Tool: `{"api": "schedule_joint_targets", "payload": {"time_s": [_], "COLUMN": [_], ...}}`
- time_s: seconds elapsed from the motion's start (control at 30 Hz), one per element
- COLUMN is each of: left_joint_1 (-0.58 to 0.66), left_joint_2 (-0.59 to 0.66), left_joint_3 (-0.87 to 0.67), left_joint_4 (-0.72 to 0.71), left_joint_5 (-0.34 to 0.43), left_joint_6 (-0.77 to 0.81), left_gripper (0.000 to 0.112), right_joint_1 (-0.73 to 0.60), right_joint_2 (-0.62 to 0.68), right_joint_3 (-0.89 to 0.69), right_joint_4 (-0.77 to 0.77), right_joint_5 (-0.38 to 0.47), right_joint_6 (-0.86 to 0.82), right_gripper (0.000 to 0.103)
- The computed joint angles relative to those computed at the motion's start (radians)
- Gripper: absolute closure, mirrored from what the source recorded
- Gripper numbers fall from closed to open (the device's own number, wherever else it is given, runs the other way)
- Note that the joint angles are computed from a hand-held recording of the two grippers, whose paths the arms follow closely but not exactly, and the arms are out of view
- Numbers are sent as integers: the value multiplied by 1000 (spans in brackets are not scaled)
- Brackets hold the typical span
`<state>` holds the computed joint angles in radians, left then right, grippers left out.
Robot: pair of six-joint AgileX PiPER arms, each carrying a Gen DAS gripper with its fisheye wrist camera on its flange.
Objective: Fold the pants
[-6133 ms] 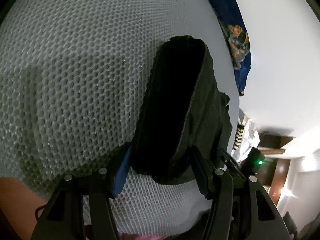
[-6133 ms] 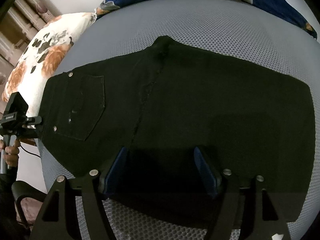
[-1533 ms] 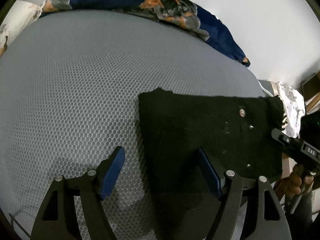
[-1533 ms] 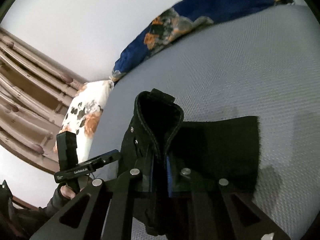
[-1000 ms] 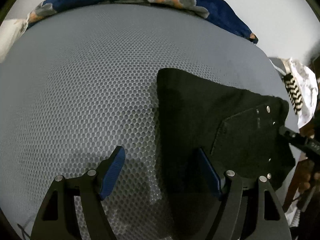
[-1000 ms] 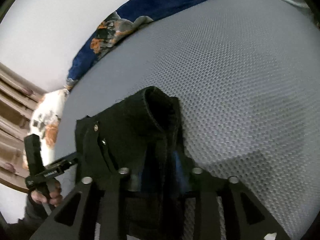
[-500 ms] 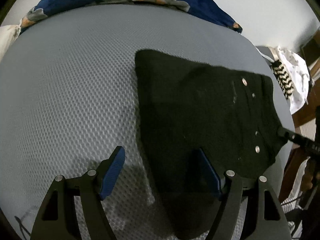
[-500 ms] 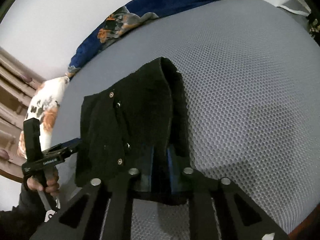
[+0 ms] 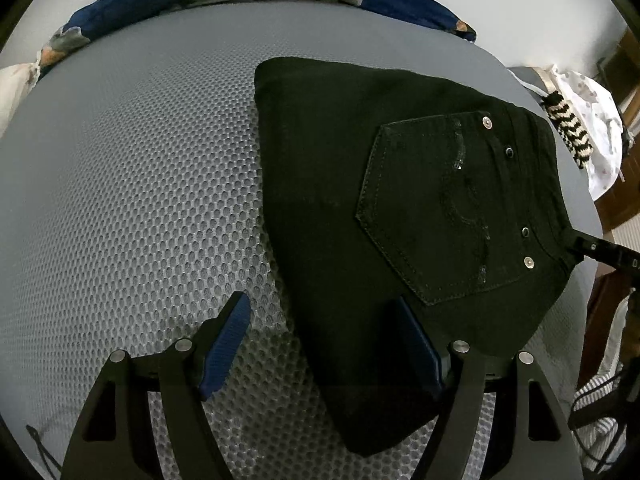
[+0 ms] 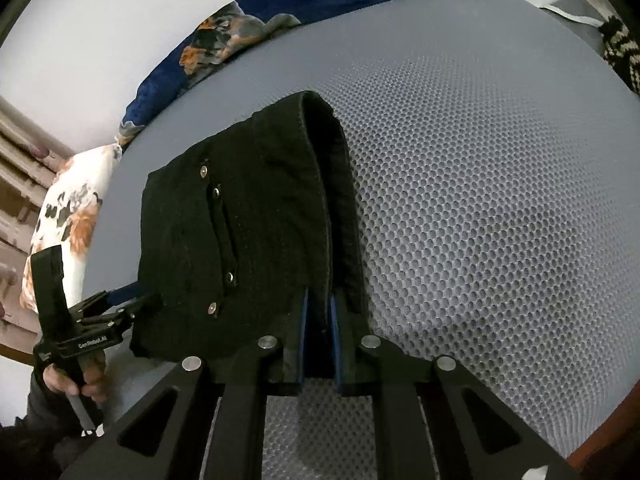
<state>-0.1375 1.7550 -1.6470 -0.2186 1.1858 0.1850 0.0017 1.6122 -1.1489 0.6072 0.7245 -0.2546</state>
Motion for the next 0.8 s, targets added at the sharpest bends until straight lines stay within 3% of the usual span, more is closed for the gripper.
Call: {"api": "schedule_joint_targets", "payload": {"time_s": [0.33, 0.4, 0.53, 0.67, 0.8], "left_joint_1": [-48, -55, -54, -61, -62], "left_joint_2": [15, 18, 8, 4, 5], "left_joint_3": [-21, -29, -26, -26, -34], "left_joint_4": [40, 49, 62, 86, 105], "left_joint_5": [-7, -5, -3, -3, -1], "left_joint_6": [-68, -76, -73, -81, -87], "left_gripper": [37, 37, 37, 37, 37], "right_joint_1": [7, 16, 21, 24, 37], "right_joint_2": [-12, -20, -34, -27, 2], "right_joint_3": [-29, -33, -45, -64, -96], "right_joint_4": [-60, -94, -140, -175, -191], "right_joint_5": [17, 13, 9, 2, 6], "right_joint_6": [54, 76, 95, 116, 113], "right_gripper": [89, 80, 74, 57, 52]}}
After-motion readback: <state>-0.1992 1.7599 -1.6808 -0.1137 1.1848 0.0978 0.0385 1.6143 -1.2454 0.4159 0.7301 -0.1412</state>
